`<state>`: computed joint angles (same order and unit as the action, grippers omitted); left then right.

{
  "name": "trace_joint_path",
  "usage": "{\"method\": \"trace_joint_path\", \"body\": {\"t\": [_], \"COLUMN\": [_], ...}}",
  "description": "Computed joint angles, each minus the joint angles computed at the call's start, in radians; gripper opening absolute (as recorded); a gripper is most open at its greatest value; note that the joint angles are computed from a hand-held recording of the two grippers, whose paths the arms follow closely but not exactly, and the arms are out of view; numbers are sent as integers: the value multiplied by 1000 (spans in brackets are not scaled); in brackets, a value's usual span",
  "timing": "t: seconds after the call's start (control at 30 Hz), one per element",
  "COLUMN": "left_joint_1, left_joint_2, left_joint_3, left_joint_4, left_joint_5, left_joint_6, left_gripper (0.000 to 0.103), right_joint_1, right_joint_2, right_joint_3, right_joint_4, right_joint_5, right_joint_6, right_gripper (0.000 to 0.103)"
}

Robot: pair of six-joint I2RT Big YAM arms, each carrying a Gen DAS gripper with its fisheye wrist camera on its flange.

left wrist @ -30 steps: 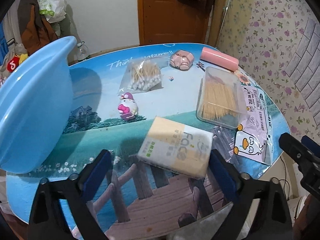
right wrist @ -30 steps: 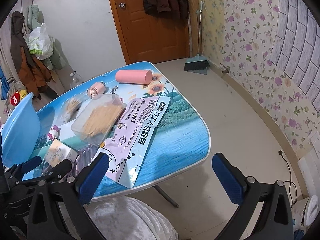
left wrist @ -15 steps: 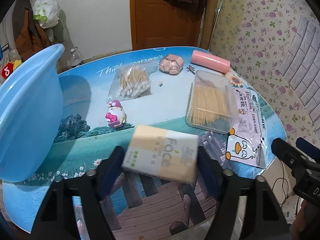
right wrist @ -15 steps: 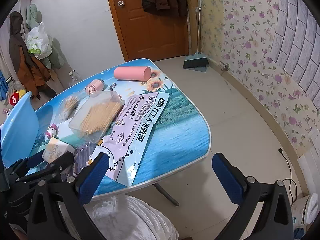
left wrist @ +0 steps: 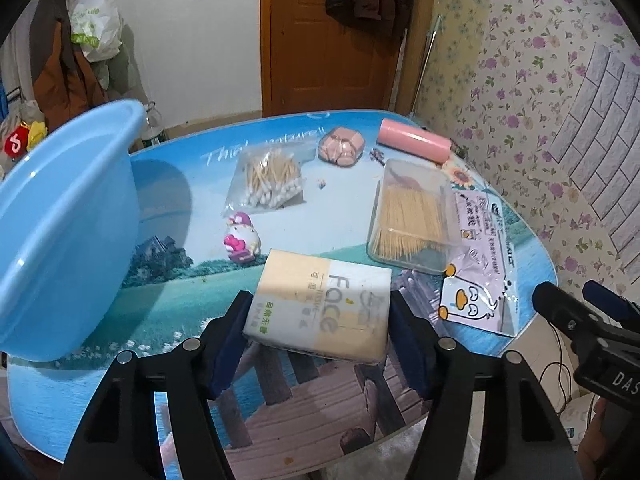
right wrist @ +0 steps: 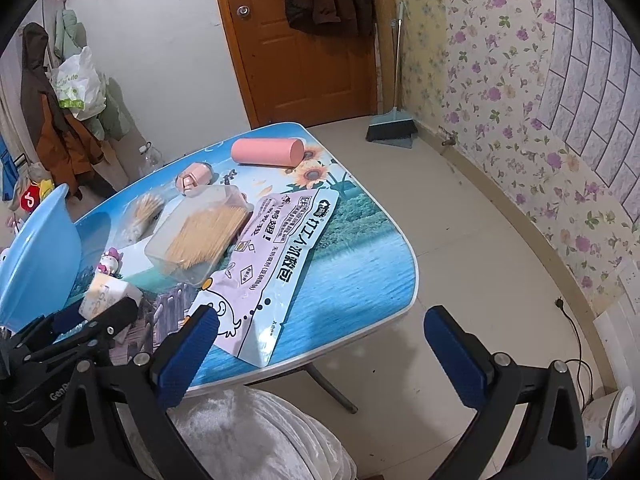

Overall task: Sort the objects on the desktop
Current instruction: 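Lift the tissue pack with the left tool while the right tool grasps the toothpick box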

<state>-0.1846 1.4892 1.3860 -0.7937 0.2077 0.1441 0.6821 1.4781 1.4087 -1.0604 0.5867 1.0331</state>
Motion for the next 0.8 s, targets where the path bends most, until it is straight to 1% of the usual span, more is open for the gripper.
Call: {"method": "trace_joint_path", "body": {"t": [0.37,0.57,0.7,0.8], "left_joint_1": [46,76,94,108], "left_joint_2": [-62,-106,-129,-135], "left_joint_3": [-13,-27,-33,-32], "left_joint_4": [18,27,36,33], "left_joint_5": [21,43,56,65], "left_joint_6": [-14,-13,-12,-18], "left_gripper": [64,64,64,64], "right_joint_1": [47,84,90,85], "right_joint_2": [-6,3,27,67], "right_joint_3": [32,75,101,139], "right_joint_4": [-22,-47,-31,-3], "right_joint_5": [34,72,80,77], "right_joint_6": [-11,-26,-60,-115], "right_gripper": [103,103,103,103]}}
